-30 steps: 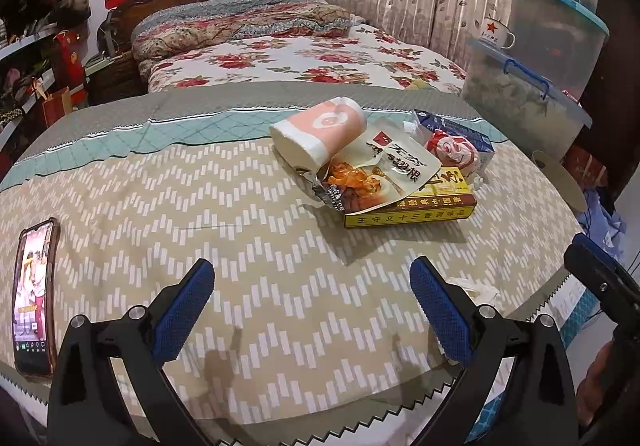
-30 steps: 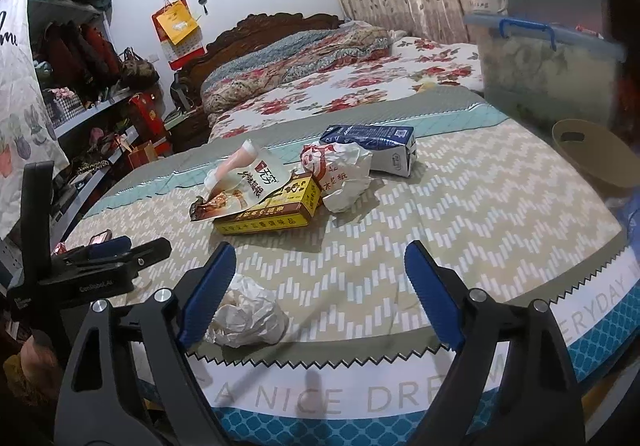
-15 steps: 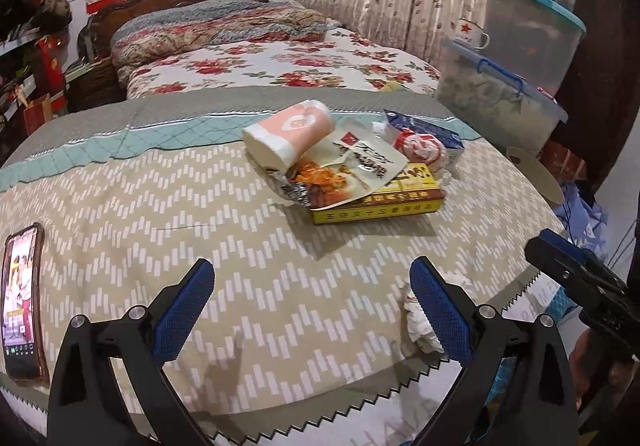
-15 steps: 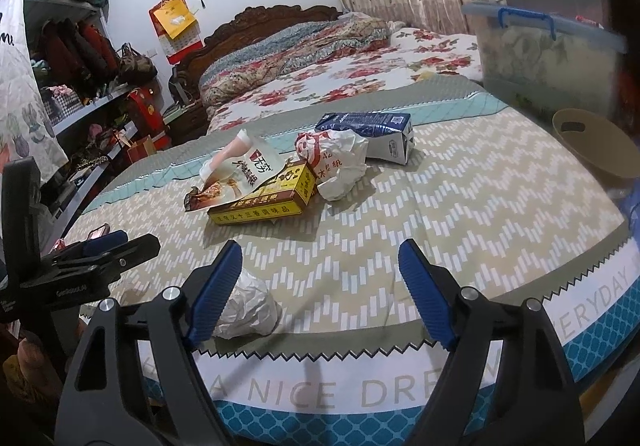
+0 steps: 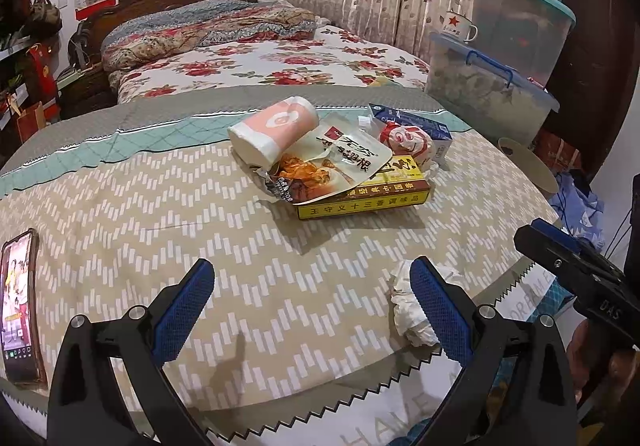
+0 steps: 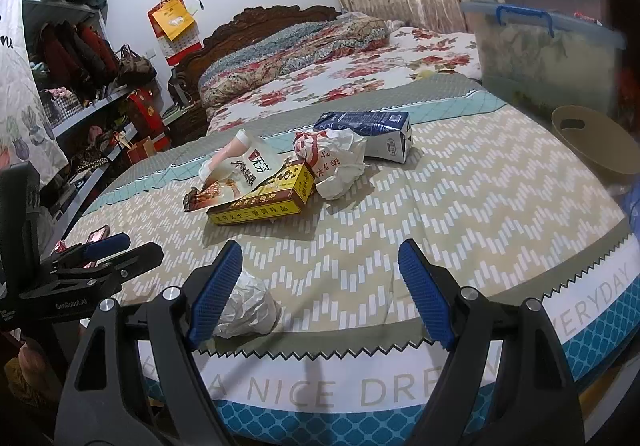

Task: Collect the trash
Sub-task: 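Move both open grippers back over the bed above the crumpled tissue, then grasp the crumpled white tissue with the left gripper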

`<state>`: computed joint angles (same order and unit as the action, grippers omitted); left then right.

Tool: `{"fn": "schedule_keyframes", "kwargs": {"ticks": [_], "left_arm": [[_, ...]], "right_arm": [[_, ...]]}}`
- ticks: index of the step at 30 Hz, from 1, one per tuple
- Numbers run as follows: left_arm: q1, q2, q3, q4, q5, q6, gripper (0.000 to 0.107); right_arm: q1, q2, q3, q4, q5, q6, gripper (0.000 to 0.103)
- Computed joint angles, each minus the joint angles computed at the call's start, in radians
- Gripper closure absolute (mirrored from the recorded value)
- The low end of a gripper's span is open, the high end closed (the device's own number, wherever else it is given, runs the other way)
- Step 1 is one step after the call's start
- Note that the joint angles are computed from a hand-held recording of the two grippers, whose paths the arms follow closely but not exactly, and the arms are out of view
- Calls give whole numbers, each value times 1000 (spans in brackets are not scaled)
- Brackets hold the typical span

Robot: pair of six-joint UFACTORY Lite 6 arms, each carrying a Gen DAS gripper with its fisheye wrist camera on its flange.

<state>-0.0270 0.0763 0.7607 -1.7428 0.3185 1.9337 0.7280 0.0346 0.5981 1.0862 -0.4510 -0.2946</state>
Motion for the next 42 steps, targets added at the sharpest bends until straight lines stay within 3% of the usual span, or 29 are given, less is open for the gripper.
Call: {"fn": "schedule_keyframes", "kwargs": {"ticks": [8, 23, 27, 32, 37, 38, 41, 42], "left_arm": [[3, -5, -5, 41, 24, -35, 13], [72, 39, 40, 268, 236, -231, 13], [96, 64, 49, 320, 306, -253, 13], [28, 100, 62, 336, 278, -271, 13], [-67, 179, 118, 341, 246, -280, 13], [-85, 198, 132, 335, 235, -274, 14], [-137, 284, 206, 389, 217, -328, 59], [-139, 297, 219, 395, 220, -345, 60]], "right_arm": [[0, -5, -3, 4, 4, 0, 24], [-3, 0, -4, 8, 6, 14, 24], [-14, 13, 3, -32, 29, 49, 30], [-43, 32, -4, -162, 60, 165, 38], [-86, 3, -53, -246, 61, 260, 39], [-101, -2, -59, -270, 66, 284, 39], [-159, 2, -49, -424, 94, 411, 39], [-180, 13, -34, -492, 106, 462, 39]]}}
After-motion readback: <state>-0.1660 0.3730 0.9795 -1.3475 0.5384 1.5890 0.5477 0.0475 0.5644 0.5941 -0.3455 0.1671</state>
